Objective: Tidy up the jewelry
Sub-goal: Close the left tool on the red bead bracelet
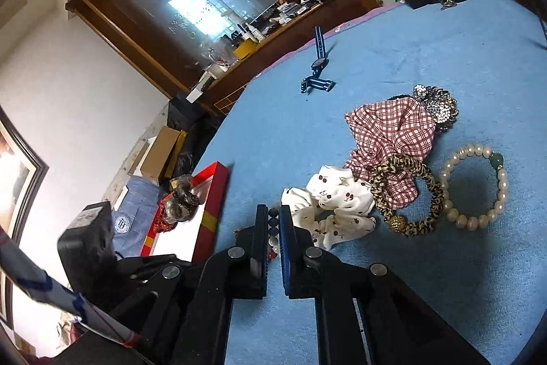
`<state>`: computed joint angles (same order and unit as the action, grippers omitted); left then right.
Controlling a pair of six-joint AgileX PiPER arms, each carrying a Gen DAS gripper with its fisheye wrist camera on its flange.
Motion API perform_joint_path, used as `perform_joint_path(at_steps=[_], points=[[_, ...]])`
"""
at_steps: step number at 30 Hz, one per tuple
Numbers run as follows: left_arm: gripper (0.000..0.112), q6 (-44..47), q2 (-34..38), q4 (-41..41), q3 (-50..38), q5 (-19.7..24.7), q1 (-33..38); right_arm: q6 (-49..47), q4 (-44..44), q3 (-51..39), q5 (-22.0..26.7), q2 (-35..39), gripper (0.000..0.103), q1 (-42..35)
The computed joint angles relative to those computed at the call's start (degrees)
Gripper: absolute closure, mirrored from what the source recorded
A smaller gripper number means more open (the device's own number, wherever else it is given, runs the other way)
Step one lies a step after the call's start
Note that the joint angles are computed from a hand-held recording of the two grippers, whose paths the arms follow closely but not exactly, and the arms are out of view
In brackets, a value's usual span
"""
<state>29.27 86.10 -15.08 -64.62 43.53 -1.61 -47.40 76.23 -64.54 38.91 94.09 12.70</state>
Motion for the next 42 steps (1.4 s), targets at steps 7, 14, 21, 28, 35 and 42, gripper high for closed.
perform_joint_path(at_steps=[7, 14, 21, 28, 35, 42], points=[[0.099, -4.3, 3.4, 6.5, -1.7, -0.4, -1.8, -1.9, 3.9, 1.7, 4.5, -0.6, 0.096, -3.3], [0.099, -4.5, 5.9, 8.5, -4.4, 0.8, -3.1, -2.0, 4.3, 1.8, 5.3, -0.4, 0.096, -3.3], [0.098, -6.7, 7.5, 10.4, -6.4, 0.8, -4.1, -1.9, 4.4, 1.8, 5.3, -0.2, 0.096, -3.6], [0.096, -8.3, 6.6, 13.9, -6.6, 2.0, -5.6, -2.5, 5.4, 1.8, 6.5, 0.1, 0.096, -4.4], [0.088, -8.6, 7.5, 16.2, -6.8, 1.3, -6.6, -3.5, 6.4, 2.2, 7.7, 0.1, 0.096, -5.1], [0.081, -8.8, 10.0, 17.6, -9.8, 1.7, -7.0, -3.3, 6.5, 2.4, 8.1, -0.1, 0.096, -5.2]])
